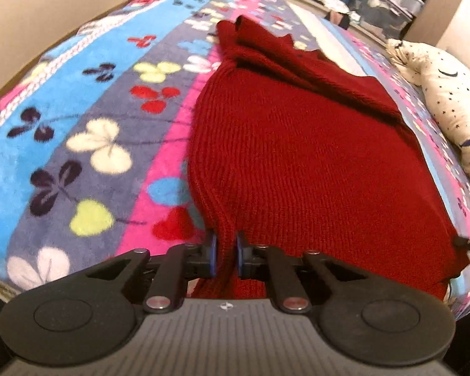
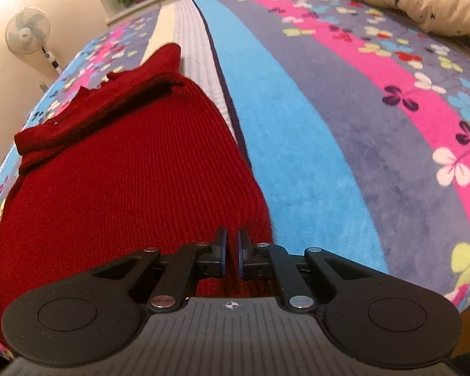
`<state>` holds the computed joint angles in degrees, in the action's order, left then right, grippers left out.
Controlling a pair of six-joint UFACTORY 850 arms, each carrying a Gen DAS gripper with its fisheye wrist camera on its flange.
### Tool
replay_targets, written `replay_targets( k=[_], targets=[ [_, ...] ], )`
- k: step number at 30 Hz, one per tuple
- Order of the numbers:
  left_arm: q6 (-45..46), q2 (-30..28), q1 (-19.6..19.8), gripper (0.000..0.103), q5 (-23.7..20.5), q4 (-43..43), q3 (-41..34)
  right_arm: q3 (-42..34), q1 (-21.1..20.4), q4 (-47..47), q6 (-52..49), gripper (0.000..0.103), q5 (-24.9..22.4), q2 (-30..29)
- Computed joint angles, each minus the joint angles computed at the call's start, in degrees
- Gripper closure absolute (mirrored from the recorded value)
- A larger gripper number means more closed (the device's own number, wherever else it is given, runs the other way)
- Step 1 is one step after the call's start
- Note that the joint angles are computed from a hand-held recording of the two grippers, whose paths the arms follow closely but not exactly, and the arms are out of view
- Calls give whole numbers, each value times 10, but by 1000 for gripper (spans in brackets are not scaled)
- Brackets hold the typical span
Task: Fold small clothes
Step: 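Close both tools on the sweater hem, then lift the hem with both tools and fold it toward the collar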
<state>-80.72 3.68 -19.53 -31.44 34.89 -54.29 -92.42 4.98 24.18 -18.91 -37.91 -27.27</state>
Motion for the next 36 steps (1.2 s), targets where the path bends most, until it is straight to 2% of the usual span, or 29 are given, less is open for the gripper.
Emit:
replay_targets(
  k=[1, 2, 3, 4, 9, 10, 11, 12, 15, 20, 21, 23, 25, 26, 30, 36],
  targets=[
    [4, -1, 2, 89, -1, -10, 0, -2, 4, -20, 13, 90, -7, -2],
    [12, -2, 5, 81, -2, -21, 0, -3, 7, -36, 21, 87, -12, -5],
    [20, -4, 7, 73, -3, -31, 0, -5, 11, -54, 28, 78, -15, -7],
    [28, -8, 8, 72, -9, -39, -3, -5, 14, -69, 37, 75, -14, -8],
    [43, -19, 1, 73, -27, -33, -11, -8, 19, -86, 49, 72, -16, -12],
    [43, -19, 0, 76, -27, -30, -11, -5, 19, -86, 43, 72, -15, -10],
    [42, -18, -1, 89, -28, -27, -10, -5, 19, -85, 39, 72, -14, -10],
    [37, -17, -4, 92, -29, -19, -10, -3, 19, -83, 34, 77, -12, -9],
    [30, -13, -5, 92, -26, -10, -8, 0, 17, -67, 16, 92, -12, -6],
    [32, -14, 1, 88, -23, -29, -8, 0, 13, -54, 13, 94, -12, -5],
    [39, -14, 3, 84, -20, -39, -7, -1, 14, -57, 16, 92, -13, -6],
    [44, -16, 2, 84, -23, -38, -8, -1, 17, -65, 20, 88, -14, -7],
    [48, -21, -3, 84, -31, -26, -12, 1, 21, -70, 9, 88, -18, -6],
    [45, -22, -7, 92, -34, -17, -14, 3, 23, -72, -1, 88, -15, -4],
    [23, -15, -13, 93, -30, 11, -11, 2, 20, -49, -16, 94, -17, -3],
    [-33, 7, -30, 94, -7, 96, -1, 19, 6, 47, -87, 96, 10, 17]
  ],
)
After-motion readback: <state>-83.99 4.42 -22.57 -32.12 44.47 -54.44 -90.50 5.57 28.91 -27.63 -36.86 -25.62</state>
